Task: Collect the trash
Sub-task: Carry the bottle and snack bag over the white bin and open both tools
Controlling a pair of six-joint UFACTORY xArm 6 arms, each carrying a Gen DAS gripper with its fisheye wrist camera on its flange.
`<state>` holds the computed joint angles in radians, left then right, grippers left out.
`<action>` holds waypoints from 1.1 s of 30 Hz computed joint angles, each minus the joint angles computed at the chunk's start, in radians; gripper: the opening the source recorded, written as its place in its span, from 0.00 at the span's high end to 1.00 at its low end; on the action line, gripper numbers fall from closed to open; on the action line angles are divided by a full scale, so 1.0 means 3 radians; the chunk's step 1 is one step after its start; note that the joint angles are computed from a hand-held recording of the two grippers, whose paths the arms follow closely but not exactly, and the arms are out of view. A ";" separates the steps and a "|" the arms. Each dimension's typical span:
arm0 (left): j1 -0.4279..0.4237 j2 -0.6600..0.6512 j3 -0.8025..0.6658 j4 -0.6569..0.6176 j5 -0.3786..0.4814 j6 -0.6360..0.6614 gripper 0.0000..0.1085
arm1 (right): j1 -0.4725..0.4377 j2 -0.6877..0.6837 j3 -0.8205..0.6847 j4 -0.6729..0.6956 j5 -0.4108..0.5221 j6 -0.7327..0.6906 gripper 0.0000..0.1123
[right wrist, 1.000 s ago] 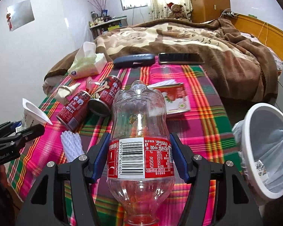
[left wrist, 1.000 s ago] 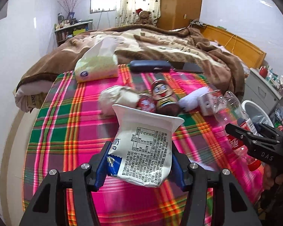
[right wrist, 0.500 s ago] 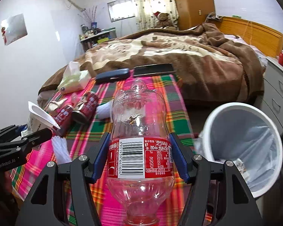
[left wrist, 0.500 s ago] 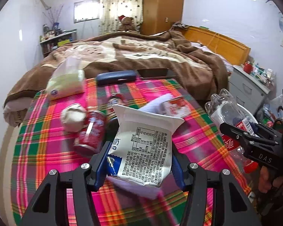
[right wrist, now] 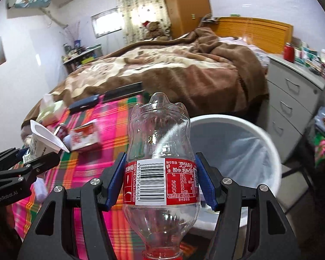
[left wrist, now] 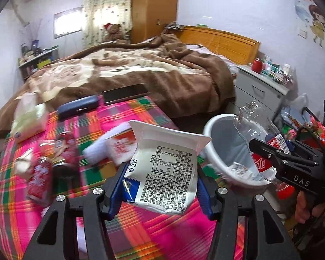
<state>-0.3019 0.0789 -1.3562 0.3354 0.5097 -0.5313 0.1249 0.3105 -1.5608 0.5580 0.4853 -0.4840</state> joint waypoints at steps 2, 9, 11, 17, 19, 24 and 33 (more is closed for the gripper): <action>-0.0067 0.0153 -0.0181 -0.0075 0.0010 0.0092 0.47 | -0.0056 0.0036 -0.0037 -0.0077 -0.0006 0.0091 0.43; -0.0263 0.0706 -0.0865 -0.0321 0.0160 0.0330 0.47 | -0.0245 0.0201 -0.0206 -0.0348 0.0092 0.0342 0.43; -0.0311 0.0899 -0.1107 -0.0412 0.0214 0.0434 0.47 | -0.0278 0.0262 -0.0263 -0.0437 0.0136 0.0443 0.43; -0.0393 0.1466 -0.1834 -0.0735 0.0477 0.0657 0.47 | -0.0343 0.0441 -0.0441 -0.0660 0.0324 0.0609 0.43; -0.0411 0.1620 -0.2035 -0.0816 0.0563 0.0730 0.47 | -0.0374 0.0500 -0.0514 -0.0672 0.0388 0.0591 0.43; -0.0433 0.1944 -0.2483 -0.0804 0.0808 0.0721 0.47 | -0.0415 0.0610 -0.0659 -0.0717 0.0510 0.0590 0.43; -0.0404 0.2084 -0.2635 -0.0881 0.0860 0.0720 0.27 | -0.0421 0.0560 -0.0543 -0.0652 0.0386 0.0456 0.36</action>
<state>-0.4231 0.7041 -2.1465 0.0711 0.7675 -0.3153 -0.0014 0.4786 -1.7238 0.3624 0.6012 -0.3472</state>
